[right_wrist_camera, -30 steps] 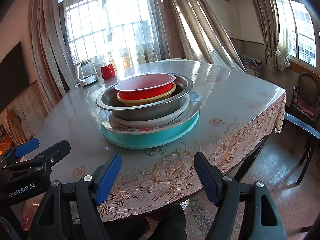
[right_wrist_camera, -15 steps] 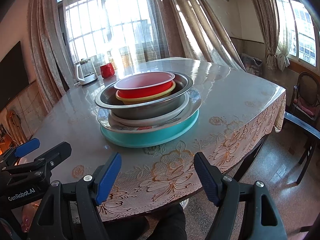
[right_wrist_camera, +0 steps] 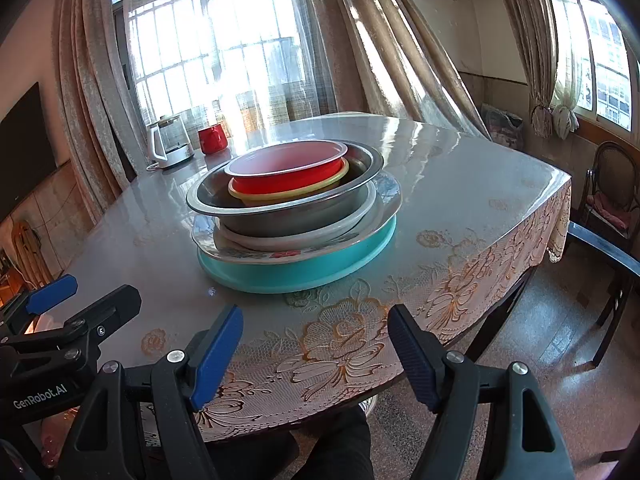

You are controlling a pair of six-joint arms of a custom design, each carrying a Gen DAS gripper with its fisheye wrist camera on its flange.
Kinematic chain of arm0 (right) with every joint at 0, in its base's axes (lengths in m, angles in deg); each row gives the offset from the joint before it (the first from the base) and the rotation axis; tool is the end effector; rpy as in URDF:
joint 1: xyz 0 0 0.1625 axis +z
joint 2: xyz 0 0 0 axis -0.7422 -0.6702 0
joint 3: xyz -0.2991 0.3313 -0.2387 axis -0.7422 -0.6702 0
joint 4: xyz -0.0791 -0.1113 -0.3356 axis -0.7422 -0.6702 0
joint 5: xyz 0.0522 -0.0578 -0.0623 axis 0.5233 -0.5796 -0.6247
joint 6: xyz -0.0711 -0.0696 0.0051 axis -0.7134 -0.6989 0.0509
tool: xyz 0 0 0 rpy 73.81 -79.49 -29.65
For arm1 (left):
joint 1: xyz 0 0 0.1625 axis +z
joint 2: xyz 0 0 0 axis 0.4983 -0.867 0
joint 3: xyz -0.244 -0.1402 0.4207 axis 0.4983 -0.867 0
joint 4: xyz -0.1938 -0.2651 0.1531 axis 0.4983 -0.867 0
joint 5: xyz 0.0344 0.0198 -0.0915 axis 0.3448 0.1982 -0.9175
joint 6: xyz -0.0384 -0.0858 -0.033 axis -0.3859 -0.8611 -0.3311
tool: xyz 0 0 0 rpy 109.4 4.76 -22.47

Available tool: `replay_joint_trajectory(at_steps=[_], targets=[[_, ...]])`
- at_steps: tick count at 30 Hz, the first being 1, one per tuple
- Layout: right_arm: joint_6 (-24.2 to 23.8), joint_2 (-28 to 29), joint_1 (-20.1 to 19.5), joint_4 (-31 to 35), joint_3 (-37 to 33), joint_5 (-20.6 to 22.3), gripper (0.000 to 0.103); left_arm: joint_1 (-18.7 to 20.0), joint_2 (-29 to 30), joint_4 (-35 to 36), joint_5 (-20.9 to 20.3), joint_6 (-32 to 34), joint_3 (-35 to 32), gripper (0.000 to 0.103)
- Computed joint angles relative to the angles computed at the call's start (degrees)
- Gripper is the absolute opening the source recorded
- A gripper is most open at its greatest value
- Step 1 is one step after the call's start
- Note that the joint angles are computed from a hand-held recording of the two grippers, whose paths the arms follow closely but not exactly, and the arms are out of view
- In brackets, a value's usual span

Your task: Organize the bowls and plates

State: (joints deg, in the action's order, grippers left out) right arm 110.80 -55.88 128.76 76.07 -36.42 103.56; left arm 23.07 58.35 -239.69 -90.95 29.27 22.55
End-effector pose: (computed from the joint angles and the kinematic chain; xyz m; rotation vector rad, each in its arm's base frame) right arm -0.0138 -0.8157 0.2440 0.5451 -2.3320 1.0410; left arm -0.3191 -0.7800 -0.0973 0.4344 2.1333 -1.1194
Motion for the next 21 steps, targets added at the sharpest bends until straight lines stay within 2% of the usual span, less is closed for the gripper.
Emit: replay_joint_trajectory(at_steps=[21], targets=[[0.4, 0.2, -0.1, 0.6, -0.5, 0.0, 0.076, 0.1, -0.2, 0.2, -1.0, 0.1, 0.5, 0.103]])
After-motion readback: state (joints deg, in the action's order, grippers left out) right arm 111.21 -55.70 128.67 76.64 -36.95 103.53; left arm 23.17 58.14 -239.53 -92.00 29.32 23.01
